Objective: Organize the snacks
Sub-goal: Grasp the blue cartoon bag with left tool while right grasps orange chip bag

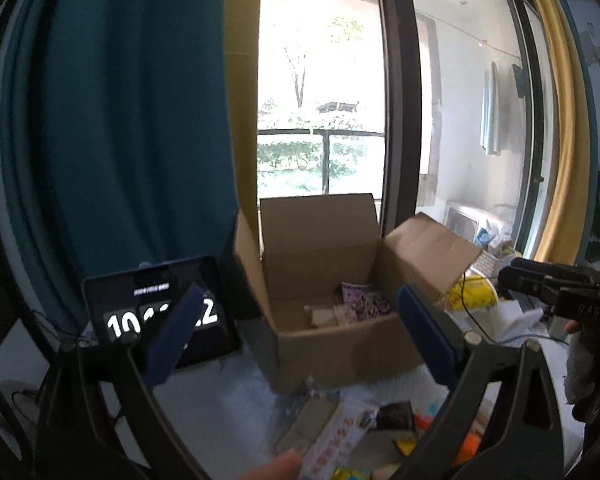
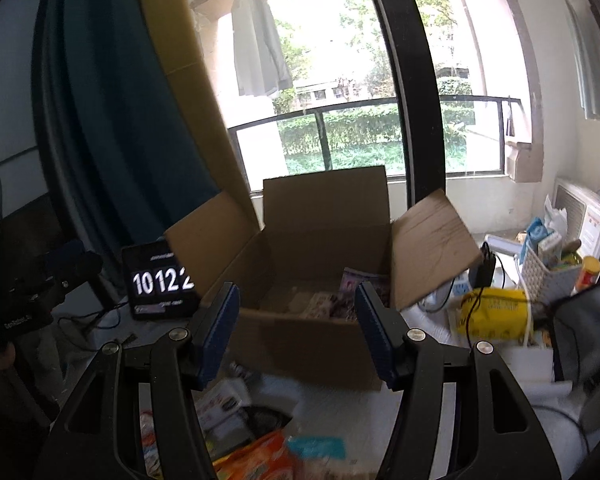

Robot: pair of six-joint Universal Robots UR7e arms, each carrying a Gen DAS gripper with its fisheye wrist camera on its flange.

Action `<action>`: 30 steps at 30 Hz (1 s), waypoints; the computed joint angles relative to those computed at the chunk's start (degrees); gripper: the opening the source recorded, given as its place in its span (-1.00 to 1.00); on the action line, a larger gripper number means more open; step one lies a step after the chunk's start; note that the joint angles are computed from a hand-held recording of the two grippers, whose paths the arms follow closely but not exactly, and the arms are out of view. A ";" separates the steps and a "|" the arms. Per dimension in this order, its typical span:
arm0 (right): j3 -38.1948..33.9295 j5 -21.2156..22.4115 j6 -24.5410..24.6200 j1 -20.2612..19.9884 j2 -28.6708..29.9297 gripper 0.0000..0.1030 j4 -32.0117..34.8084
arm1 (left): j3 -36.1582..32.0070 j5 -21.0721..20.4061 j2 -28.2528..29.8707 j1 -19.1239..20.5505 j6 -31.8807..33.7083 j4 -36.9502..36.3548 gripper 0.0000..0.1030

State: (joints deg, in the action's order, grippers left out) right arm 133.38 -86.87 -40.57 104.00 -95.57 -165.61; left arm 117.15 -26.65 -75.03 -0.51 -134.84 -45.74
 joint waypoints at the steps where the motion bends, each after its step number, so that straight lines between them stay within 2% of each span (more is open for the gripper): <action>1: 0.88 -0.04 -0.22 -0.08 -1.08 0.22 0.60 | 0.62 -1.44 0.07 -1.05 -0.04 -0.56 0.91; 8: 5.74 -0.75 -1.97 -0.81 -6.91 0.22 4.43 | 4.77 -10.44 -0.37 -6.67 0.98 -6.13 0.91; 17: 11.23 -1.97 -4.54 -1.85 -12.21 0.22 8.10 | 11.67 -21.00 -1.65 -12.39 3.78 -16.96 0.91; 25: 15.48 -3.87 -6.89 -2.94 -14.08 0.22 8.50 | 17.56 -27.60 -2.20 -16.98 4.70 -26.62 0.91; 30: 18.36 -5.77 -8.88 -3.83 -14.44 0.22 6.96 | 21.62 -30.63 -2.45 -19.23 6.26 -35.14 0.91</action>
